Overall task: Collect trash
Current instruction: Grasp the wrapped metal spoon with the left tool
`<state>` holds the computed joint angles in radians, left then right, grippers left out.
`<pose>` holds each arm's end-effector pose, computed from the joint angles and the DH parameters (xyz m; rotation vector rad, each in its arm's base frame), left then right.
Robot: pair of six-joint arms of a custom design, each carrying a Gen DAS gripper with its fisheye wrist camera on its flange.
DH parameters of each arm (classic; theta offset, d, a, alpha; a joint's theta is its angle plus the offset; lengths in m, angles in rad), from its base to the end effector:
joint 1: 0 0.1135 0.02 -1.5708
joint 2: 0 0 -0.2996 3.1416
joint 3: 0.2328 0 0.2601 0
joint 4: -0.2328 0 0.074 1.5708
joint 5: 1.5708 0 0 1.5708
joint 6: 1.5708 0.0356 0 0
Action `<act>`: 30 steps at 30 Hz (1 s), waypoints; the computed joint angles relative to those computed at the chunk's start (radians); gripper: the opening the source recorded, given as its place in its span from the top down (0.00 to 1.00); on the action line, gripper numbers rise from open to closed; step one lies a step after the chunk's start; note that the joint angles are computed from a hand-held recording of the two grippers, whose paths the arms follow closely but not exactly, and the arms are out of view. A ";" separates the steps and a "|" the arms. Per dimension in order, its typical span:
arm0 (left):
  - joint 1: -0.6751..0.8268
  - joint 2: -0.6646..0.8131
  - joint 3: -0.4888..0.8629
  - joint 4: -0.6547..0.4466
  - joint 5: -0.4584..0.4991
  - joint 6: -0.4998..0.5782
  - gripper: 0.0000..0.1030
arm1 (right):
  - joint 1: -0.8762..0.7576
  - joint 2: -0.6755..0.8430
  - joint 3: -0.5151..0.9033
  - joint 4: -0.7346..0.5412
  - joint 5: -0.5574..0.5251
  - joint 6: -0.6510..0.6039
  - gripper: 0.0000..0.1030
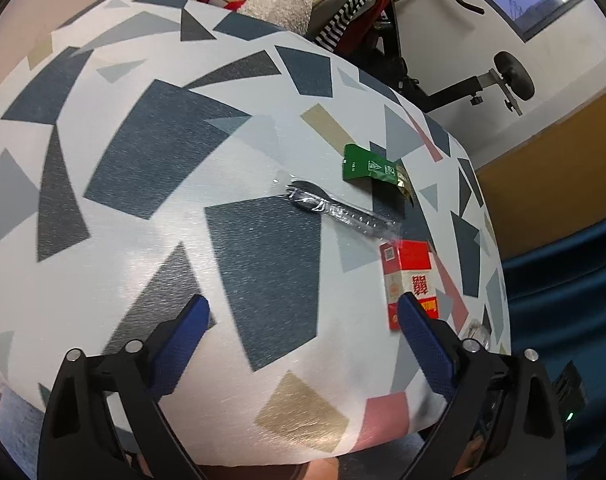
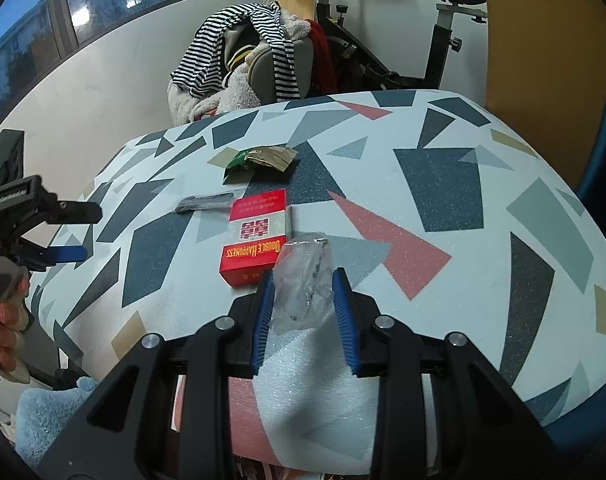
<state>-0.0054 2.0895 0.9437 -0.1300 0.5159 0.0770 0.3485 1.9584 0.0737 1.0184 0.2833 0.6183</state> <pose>0.3580 -0.0195 0.0674 0.2207 2.7394 -0.7095 0.1747 0.0529 0.0492 0.4457 2.3522 0.1066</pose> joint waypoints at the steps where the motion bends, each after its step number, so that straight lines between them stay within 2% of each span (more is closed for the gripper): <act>1: -0.008 0.012 0.013 -0.001 0.003 -0.028 0.12 | 0.001 -0.010 -0.001 -0.008 0.001 0.001 0.68; 4: -0.029 0.047 0.052 -0.001 0.004 -0.095 0.13 | -0.004 0.013 -0.014 0.028 -0.004 -0.003 0.68; 7: -0.066 0.085 0.101 0.007 -0.037 -0.166 0.13 | -0.012 0.033 -0.021 0.056 -0.008 -0.008 0.68; 12: -0.107 0.196 0.234 -0.019 -0.054 -0.316 0.13 | -0.021 0.039 -0.028 0.070 0.000 -0.007 0.68; 16: -0.144 0.254 0.311 -0.024 -0.108 -0.421 0.19 | -0.023 0.037 -0.027 0.068 0.012 -0.008 0.68; 18: -0.178 0.263 0.340 -0.032 -0.165 -0.428 0.23 | -0.035 0.033 -0.025 0.062 0.006 -0.020 0.68; 21: -0.234 0.264 0.345 -0.023 -0.276 -0.421 0.24 | -0.051 0.029 -0.019 0.050 -0.001 -0.035 0.68; 25: -0.322 0.267 0.329 0.010 -0.468 -0.358 0.24 | -0.068 0.028 -0.013 0.041 -0.014 -0.040 0.68; 29: -0.358 0.272 0.299 0.068 -0.561 -0.294 0.24 | -0.062 0.032 -0.008 0.034 -0.010 -0.039 0.68; 30: -0.360 0.268 0.287 0.081 -0.575 -0.279 0.30 | -0.062 0.033 -0.008 0.034 -0.009 -0.040 0.68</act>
<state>-0.3659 2.3577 1.2307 -0.0487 -0.0593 -0.2018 0.2870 1.9919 0.0658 1.0527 0.2739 0.5788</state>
